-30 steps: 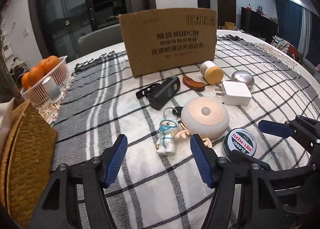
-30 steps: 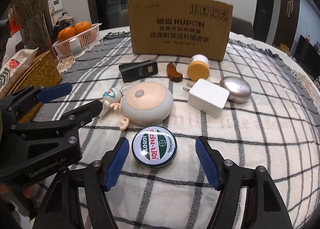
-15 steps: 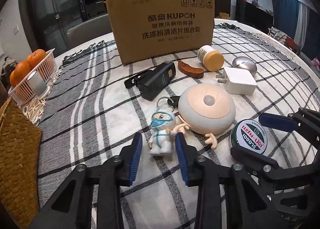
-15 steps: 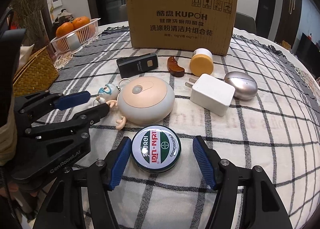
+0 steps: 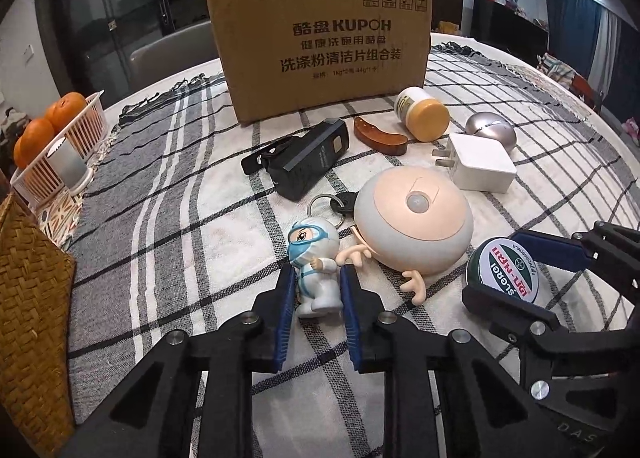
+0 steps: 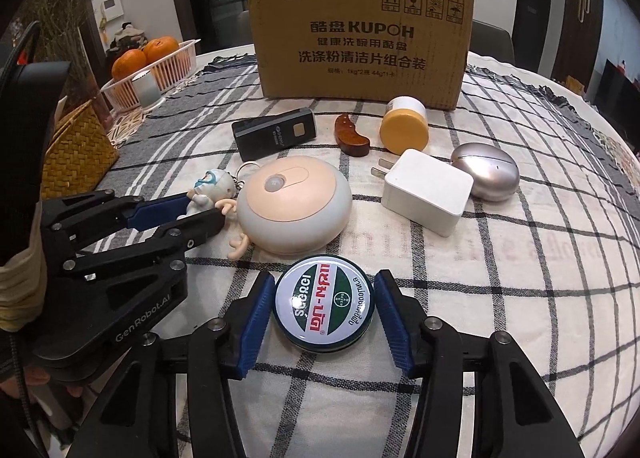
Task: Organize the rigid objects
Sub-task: 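Grasp the green-and-white round tin with the right gripper while the left gripper grasps the white figurine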
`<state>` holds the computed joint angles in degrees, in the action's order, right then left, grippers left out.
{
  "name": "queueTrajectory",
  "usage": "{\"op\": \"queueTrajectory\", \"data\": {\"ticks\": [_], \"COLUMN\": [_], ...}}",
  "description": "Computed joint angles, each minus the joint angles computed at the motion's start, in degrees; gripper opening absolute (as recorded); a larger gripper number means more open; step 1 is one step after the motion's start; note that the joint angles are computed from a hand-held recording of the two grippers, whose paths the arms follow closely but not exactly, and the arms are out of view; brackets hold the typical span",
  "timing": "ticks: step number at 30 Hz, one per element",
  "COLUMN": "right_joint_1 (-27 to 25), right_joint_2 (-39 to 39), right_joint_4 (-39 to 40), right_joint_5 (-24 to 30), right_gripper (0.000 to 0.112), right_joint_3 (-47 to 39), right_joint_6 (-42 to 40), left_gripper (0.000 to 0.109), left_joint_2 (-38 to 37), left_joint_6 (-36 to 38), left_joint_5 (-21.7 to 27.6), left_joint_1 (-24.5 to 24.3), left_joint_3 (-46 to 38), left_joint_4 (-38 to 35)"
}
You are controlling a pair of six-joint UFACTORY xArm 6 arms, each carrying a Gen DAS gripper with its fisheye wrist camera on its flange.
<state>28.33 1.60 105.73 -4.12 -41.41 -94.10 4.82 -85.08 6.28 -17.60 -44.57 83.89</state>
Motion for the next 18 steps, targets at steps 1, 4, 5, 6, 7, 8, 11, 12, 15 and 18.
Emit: {"op": "queueTrajectory", "data": {"ticks": [1,4,5,6,7,8,11,12,15,18], "right_joint_1": [-0.1,-0.2,-0.3,-0.4,-0.4,-0.4,-0.6,-0.6,-1.0,-1.9], "right_joint_2": [0.0,-0.4,-0.6,-0.8,-0.9,-1.1,-1.8,-2.0,-2.9,-3.8], "right_joint_4": [0.2,-2.5,-4.1,-4.1,-4.1,-3.7,-0.4,1.9,8.8,18.7], "right_joint_5": [0.0,0.4,0.6,0.7,0.6,0.6,0.6,0.4,0.4,0.3], "right_gripper": [0.053,0.053,0.053,0.053,0.053,0.053,0.053,0.053,0.053,0.053], "right_joint_3": [0.0,0.7,1.2,1.3,1.4,1.4,1.2,0.9,0.0,-1.4], "right_joint_6": [-0.2,2.6,4.3,4.3,4.1,3.5,-0.2,-2.7,-10.8,-22.2], "left_gripper": [0.020,0.019,0.019,0.019,0.019,0.019,0.019,0.019,0.019,0.019], "left_joint_2": [-0.3,-1.8,-2.4,-2.6,-3.0,-3.3,-4.2,-4.6,-5.8,-7.3], "left_joint_6": [-1.0,-3.0,-3.6,-3.2,-2.5,-2.8,-2.4,-3.2,-7.6,-10.9], "left_joint_5": [0.2,1.3,1.9,2.2,2.1,2.0,2.1,2.0,1.9,3.0], "left_joint_1": [-0.1,-0.4,-0.7,-0.8,-0.8,-0.8,-1.1,-1.1,-1.2,-1.9], "left_joint_3": [0.1,1.1,1.5,1.9,2.3,2.6,3.5,3.7,4.0,4.0], "left_joint_4": [0.7,1.5,1.8,1.0,0.0,-0.1,-1.4,-1.0,2.9,5.6]}}
